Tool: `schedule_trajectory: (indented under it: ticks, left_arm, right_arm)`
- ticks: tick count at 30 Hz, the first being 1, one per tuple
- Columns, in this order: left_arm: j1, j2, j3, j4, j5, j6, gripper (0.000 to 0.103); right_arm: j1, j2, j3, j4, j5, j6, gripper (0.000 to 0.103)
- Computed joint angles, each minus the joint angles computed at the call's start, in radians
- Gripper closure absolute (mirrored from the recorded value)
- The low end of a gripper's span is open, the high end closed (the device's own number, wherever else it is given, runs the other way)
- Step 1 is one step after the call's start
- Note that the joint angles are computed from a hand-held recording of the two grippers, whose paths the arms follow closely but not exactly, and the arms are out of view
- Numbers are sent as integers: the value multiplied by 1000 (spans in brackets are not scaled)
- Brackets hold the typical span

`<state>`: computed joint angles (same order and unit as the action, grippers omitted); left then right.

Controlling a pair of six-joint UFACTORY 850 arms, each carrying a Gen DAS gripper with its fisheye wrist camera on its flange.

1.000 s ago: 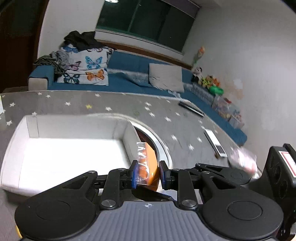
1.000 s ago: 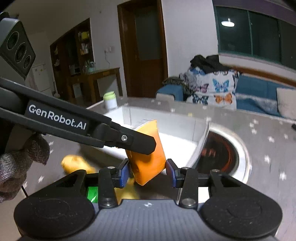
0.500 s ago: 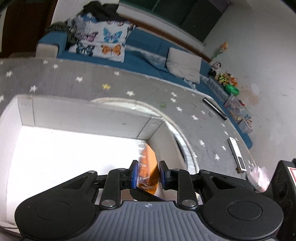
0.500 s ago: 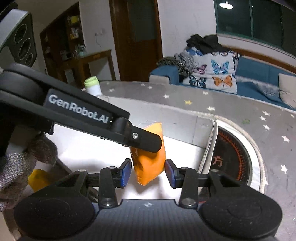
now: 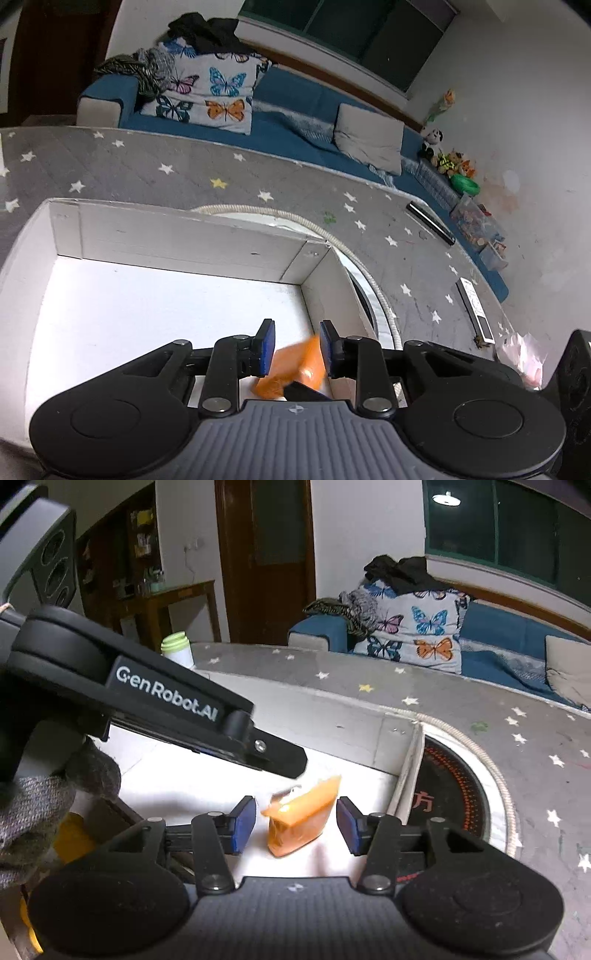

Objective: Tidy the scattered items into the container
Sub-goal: 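Carry the orange piece over the white box and open the left gripper, then move the right gripper to the yellow chick plush while the left gripper approaches it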

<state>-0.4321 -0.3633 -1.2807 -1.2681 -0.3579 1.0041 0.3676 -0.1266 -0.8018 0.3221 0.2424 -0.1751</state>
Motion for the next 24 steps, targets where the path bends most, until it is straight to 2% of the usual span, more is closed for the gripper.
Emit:
schedule_trajectory:
  ticks: [5,12,15,20,24]
  left_arm:
    - [-10,56,61,-58,39,70,74]
    - [-22,147,171,-150,87,170,74]
    - [-25,186,220,-196,101,215,74]
    - [-29,237,291,-222,121,222,74]
    - [-30,254,321,-215,120,205,72]
  right_arm:
    - [17,70,61,50,34,-44,47]
    - [45,163,139,115,65,-110,46]
    - [68,204,175,151,72,-146,40]
    - [112,263,232,197,69,-179,34]
    - [140,271,255,192,54,-170,30]
